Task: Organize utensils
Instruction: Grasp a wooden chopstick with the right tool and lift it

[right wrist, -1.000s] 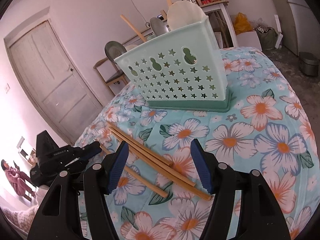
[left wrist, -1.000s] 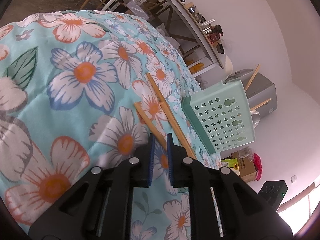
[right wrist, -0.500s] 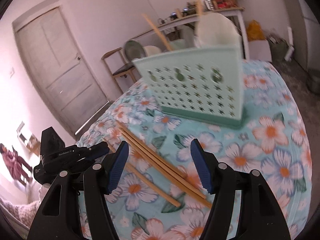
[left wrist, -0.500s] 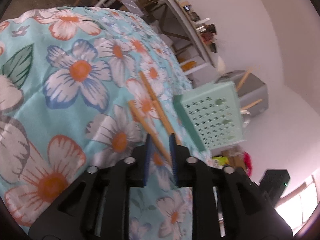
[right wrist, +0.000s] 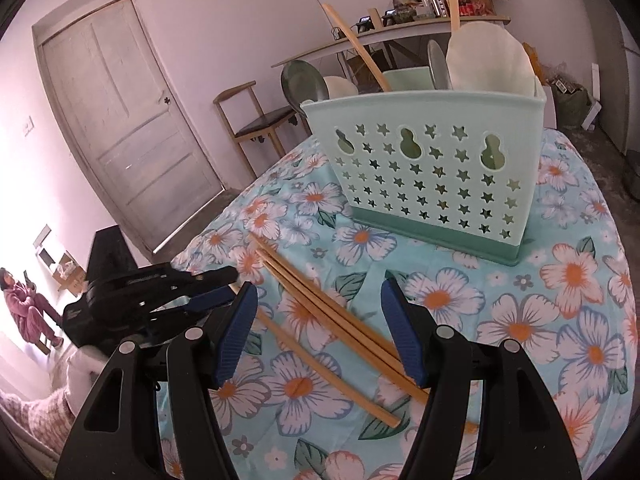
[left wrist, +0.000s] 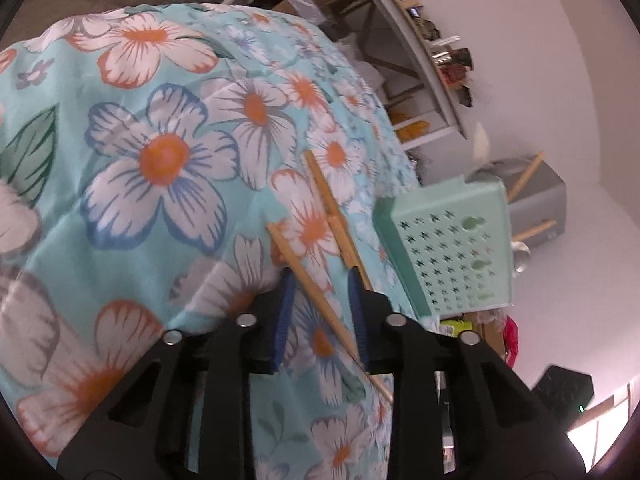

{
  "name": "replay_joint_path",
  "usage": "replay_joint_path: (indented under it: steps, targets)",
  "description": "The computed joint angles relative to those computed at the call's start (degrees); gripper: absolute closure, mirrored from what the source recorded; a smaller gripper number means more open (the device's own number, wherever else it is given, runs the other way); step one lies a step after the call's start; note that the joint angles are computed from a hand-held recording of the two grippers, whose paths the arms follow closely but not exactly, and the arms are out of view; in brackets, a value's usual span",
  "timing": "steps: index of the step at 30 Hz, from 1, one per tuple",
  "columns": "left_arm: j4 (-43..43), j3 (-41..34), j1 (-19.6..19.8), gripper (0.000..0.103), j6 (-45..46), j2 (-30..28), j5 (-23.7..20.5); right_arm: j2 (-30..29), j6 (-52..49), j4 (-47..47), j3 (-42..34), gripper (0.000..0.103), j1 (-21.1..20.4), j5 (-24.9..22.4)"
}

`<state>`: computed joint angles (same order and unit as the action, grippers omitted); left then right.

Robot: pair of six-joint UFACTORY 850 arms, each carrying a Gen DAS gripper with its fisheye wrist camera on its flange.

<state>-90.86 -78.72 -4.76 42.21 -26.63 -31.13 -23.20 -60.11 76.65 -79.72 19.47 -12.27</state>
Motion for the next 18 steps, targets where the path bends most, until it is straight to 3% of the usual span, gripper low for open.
replay_joint_path:
  steps: [1,8,12,18]
  targets:
    - [1.21,-0.49,-0.4,0.089,-1.3,-0.34,1.29,0.04,-0.03,-0.06,-0.09,0.04,-0.02,-0.04]
    - [-0.53,-0.5,-1.51,0.089,2.94,-0.48,4.15,-3.32,5.17,-8.41,-6.5,0.04,0.15,-3.31]
    - [-1.31,1.21,-1.18,0.089,4.95,0.88,3.91,-9.66,15.35,-21.52,-16.99,0.04,0.5,-10.21]
    - [-9.43,5.48,-1.05,0.087,15.92,3.43,4.28,-25.45,31.47,-44.85,-42.41,0.047,3.56,-25.9]
